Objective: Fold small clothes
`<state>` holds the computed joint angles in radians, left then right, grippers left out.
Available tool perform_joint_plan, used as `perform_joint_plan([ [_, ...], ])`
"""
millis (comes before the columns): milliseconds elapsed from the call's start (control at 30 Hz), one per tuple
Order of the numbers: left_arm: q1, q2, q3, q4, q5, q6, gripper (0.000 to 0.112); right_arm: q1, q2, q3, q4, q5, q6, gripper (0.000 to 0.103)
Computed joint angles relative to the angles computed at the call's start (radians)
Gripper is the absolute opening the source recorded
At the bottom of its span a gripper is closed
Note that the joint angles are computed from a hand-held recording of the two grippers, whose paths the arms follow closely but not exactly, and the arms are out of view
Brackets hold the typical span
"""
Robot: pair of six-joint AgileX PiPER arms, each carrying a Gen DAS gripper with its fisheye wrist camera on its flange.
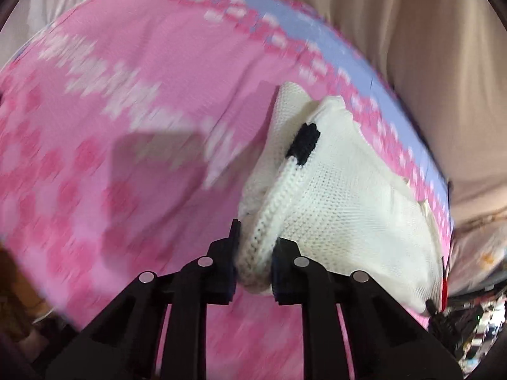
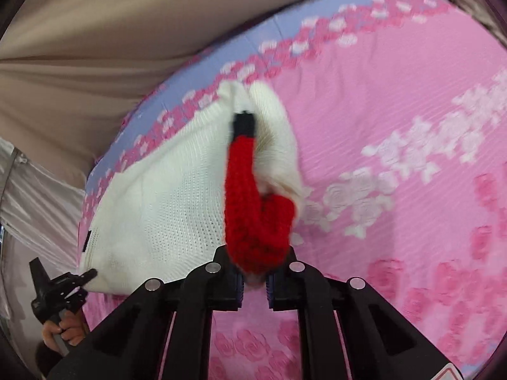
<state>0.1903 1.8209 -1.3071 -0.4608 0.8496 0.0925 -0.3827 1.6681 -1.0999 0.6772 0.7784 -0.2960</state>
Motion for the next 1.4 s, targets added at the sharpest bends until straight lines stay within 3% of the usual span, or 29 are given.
perform_joint_plan([
  [133,0.061,-0.145,0.267,0.054,0.062,0.088,0.015,-0.144,-0.166,0.151,-0.100,0.141,-0.055,0.008],
  [267,0.063,-0.196,0.453,0.047,-0.029,0.132,0.020,-0.265,-0.296,0.410,-0.203,0.200,-0.116,0.008],
  [333,0.029,-0.247,0.432,0.070,-0.047,0.110,0.023,-0.298,-0.291,0.484,-0.190,0.184,-0.165,0.012],
  [400,-0.003,-0.293,0.392,0.082,-0.083,0.105,0.034,-0.309,-0.311,0.461,-0.191,0.209,-0.132,0.023],
  [467,-0.065,-0.296,0.308,0.116,-0.144,0.070,0.061,-0.256,-0.368,0.390,-0.216,0.189,-0.077,0.032],
  [500,-0.101,-0.262,0.247,0.126,-0.171,0.045,0.065,-0.212,-0.381,0.347,-0.233,0.157,-0.053,0.035],
  [567,-0.139,-0.170,0.147,0.082,-0.181,0.066,0.073,-0.125,-0.361,0.274,-0.258,0.087,-0.016,0.059],
  [633,-0.202,-0.056,0.055,0.124,-0.206,-0.005,0.076,-0.001,-0.267,0.179,-0.306,0.001,0.046,0.060],
  [700,-0.251,0.078,-0.050,0.184,-0.187,-0.080,0.075,0.095,-0.159,0.114,-0.330,-0.069,0.087,0.060],
  [733,-0.265,0.115,-0.085,0.225,-0.159,-0.125,0.069,0.129,-0.108,0.090,-0.339,-0.091,0.109,0.060],
  [800,-0.277,0.174,-0.133,0.254,-0.140,-0.149,0.054,0.183,0.022,0.010,-0.371,-0.116,0.165,0.058],
  [867,-0.297,0.184,-0.126,0.329,-0.158,-0.213,0.027,0.233,0.118,-0.045,-0.465,-0.135,0.256,0.054],
  [900,-0.293,0.182,-0.127,0.324,-0.159,-0.207,0.020,0.241,0.139,-0.052,-0.474,-0.138,0.263,0.040],
  [933,-0.276,0.180,-0.130,0.279,-0.150,-0.178,0.009,0.242,0.152,-0.061,-0.456,-0.132,0.249,0.017],
  [967,-0.264,0.182,-0.135,0.264,-0.143,-0.173,0.008,0.239,0.149,-0.066,-0.444,-0.130,0.239,0.008],
  [1067,-0.249,0.212,-0.167,0.292,-0.133,-0.199,0.008,0.201,0.106,-0.069,-0.439,-0.160,0.249,0.007],
  [1167,-0.276,0.232,-0.194,0.358,-0.134,-0.254,0.008,0.127,0.207,-0.146,-0.399,-0.089,0.205,0.006],
  [1233,-0.273,0.210,-0.189,0.346,-0.112,-0.251,0.010,0.088,0.227,-0.149,-0.289,-0.078,0.102,0.005],
  [1333,-0.269,0.082,-0.084,0.336,-0.159,-0.237,0.010,0.031,0.132,-0.103,-0.163,-0.047,0.042,0.012],
  [1400,-0.294,-0.026,0.003,0.304,-0.178,-0.182,0.013,0.036,0.009,-0.034,-0.208,-0.077,0.087,0.021],
])
